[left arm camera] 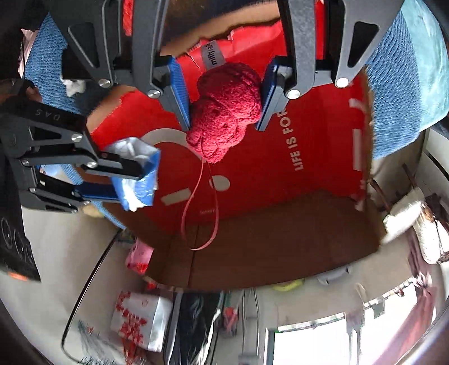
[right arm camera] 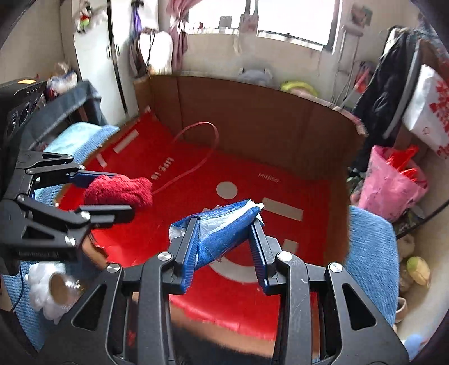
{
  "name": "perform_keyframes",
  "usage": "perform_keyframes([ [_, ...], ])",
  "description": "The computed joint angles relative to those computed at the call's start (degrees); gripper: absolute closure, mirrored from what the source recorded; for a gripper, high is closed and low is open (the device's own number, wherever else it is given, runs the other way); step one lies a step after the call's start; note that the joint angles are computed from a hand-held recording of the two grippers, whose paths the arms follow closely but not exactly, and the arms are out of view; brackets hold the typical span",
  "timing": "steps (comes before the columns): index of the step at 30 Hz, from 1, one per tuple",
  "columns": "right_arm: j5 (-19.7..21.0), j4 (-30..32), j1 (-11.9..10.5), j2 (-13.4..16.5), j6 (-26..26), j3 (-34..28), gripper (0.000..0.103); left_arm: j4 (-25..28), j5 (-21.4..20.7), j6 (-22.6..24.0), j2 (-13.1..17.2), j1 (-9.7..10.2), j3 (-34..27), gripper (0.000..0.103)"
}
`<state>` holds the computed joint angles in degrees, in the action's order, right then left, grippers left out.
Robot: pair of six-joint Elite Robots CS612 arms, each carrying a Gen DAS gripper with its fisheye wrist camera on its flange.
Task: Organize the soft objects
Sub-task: 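Carry the red bunny and blue-and-white packet with both grippers into the red-lined box, then open the left gripper releasing the bunny while the right gripper releases the packet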
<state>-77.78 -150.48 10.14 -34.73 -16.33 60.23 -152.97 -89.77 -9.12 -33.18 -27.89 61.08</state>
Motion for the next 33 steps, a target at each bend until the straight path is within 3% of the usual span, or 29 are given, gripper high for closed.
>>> perform_keyframes([
  [4,-1.98,10.72,0.4,4.46,0.32,-9.23,0.07,8.51,-0.68,-0.65,3.87,0.63,-7.77,0.055],
  [9,-5.3,20.79,0.78,10.23,1.89,-20.56,0.07,14.96,0.5,-1.48,7.99,1.0,-15.6,0.055],
  [17,-12.1,27.59,1.48,16.63,2.8,-31.96,0.07,19.78,2.52,-2.58,12.7,1.46,-23.58,0.055],
  [22,-11.7,28.09,1.07,17.66,4.45,-33.54,0.069,19.47,2.34,-3.97,13.55,1.82,-24.61,0.055],
  [33,-11.1,25.85,1.02,15.93,4.31,-29.75,0.067,18.36,3.38,-5.64,12.11,1.72,-21.9,0.054],
])
